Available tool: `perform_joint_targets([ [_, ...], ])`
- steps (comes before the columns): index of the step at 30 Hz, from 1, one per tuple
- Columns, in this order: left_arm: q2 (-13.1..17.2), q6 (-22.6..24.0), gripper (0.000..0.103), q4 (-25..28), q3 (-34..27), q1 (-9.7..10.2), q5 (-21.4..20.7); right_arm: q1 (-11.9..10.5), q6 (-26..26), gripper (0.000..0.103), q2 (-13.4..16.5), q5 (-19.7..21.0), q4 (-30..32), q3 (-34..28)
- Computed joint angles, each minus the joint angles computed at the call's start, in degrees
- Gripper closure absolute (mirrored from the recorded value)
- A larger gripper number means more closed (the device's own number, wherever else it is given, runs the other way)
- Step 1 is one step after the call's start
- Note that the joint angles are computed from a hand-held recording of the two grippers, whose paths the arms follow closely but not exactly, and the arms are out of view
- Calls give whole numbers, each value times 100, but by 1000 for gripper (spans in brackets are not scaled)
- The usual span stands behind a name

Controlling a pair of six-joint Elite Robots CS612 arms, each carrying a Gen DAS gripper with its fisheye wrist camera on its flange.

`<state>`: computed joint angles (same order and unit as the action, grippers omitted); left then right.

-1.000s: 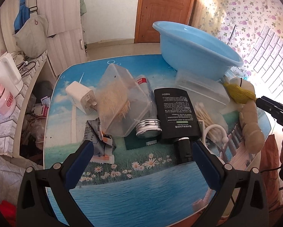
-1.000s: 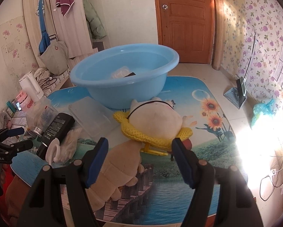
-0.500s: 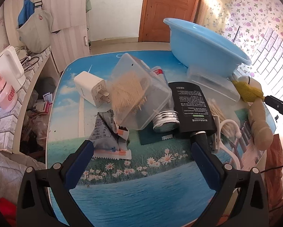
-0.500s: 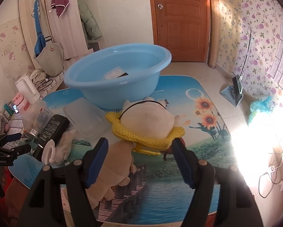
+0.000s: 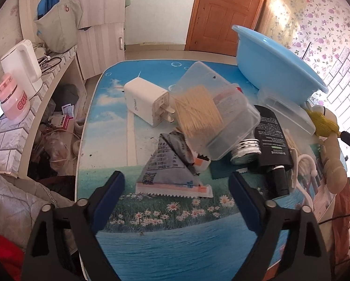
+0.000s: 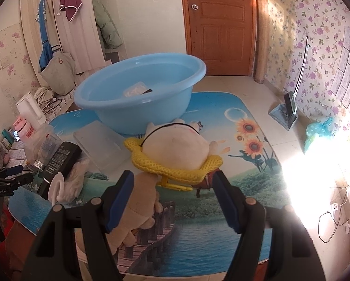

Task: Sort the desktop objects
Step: 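Grasp the crumpled wrapper with the left gripper while the right gripper grasps the beige plush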

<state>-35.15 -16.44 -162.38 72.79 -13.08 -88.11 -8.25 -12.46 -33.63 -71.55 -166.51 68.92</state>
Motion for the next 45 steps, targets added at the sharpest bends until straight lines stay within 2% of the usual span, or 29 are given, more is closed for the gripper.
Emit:
perform_joint_targets([
  [2,-4,-10,31,-32,10,-4,114,0,16,33,7,-8,14,-14],
  [4,5,-27,35,-57,-6,18,36,2,18,33,11,-18,41,-25],
  [6,14,-10,44,-77,-18,19,30,8,-2,34,10,-24,54,-29],
  [11,-20,272,60,-237,51,-43,215,17,-36,33,-15,1,97,-5],
  [15,-47,276,62,-218,67,-36,97,46,-29,33,-58,88,395,30],
  [21,-122,380,65,-219,170,-59,50,120,-316,33,-137,324,846,133],
  [26,-114,409,65,-270,184,-57,41,200,-479,33,-156,102,930,173],
  [31,-48,450,63,-206,70,-81,169,192,-445,32,-138,123,1073,126],
  [35,37,383,57,-142,-43,-87,228,190,-420,31,-125,162,1190,90],
  [38,59,379,58,-168,-62,-90,265,212,-445,31,-117,129,1255,67],
  [40,37,335,64,-276,-16,-76,211,228,-491,31,-115,101,1219,74],
  [42,-8,322,69,-360,52,-81,239,223,-579,36,-119,164,1181,95],
  [43,-31,326,69,-374,80,-81,267,212,-611,41,-125,240,1186,104],
  [44,-52,325,70,-389,106,-80,277,202,-621,52,-131,307,1166,114],
  [45,-78,316,70,-421,136,-74,278,198,-644,54,-139,349,1143,127],
])
